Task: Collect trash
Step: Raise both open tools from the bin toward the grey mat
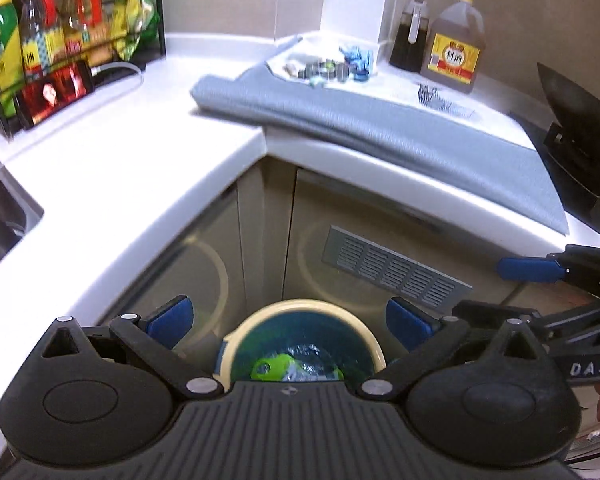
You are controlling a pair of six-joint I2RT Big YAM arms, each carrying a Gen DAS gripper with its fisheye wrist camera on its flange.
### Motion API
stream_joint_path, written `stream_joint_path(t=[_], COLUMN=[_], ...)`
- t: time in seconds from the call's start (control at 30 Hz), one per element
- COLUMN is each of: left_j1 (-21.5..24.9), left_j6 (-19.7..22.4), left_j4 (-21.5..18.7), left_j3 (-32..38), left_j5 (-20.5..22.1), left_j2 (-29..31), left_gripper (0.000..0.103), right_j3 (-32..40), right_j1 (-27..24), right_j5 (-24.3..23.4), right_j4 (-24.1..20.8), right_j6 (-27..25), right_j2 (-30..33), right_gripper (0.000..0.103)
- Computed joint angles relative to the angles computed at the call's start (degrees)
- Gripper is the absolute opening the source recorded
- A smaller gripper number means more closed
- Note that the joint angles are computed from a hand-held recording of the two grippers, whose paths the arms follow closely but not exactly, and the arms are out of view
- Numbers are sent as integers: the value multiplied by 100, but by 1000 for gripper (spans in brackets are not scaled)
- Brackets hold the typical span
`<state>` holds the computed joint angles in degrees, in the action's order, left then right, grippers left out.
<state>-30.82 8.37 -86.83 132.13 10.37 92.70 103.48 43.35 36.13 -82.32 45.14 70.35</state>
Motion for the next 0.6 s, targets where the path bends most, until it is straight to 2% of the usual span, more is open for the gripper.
stream_joint_path(t=[0.17,0.3,0.6], left_j1=[-67,-124,-126], left_j6=[39,60,33], left_j4=[-85,25,-170], left_j3=[354,436,824], left_j5=[-34,-193,-244], left_j2=[114,121,342], left_gripper=[103,103,103], right_j3=[45,68,-8], right_j1=[-133,-289,-771], right_j5=[130,231,216], right_j4=[203,469,991], right_j6=[-211,-485,-817], right_j2=[-24,-49,-146], right_gripper=[86,90,96])
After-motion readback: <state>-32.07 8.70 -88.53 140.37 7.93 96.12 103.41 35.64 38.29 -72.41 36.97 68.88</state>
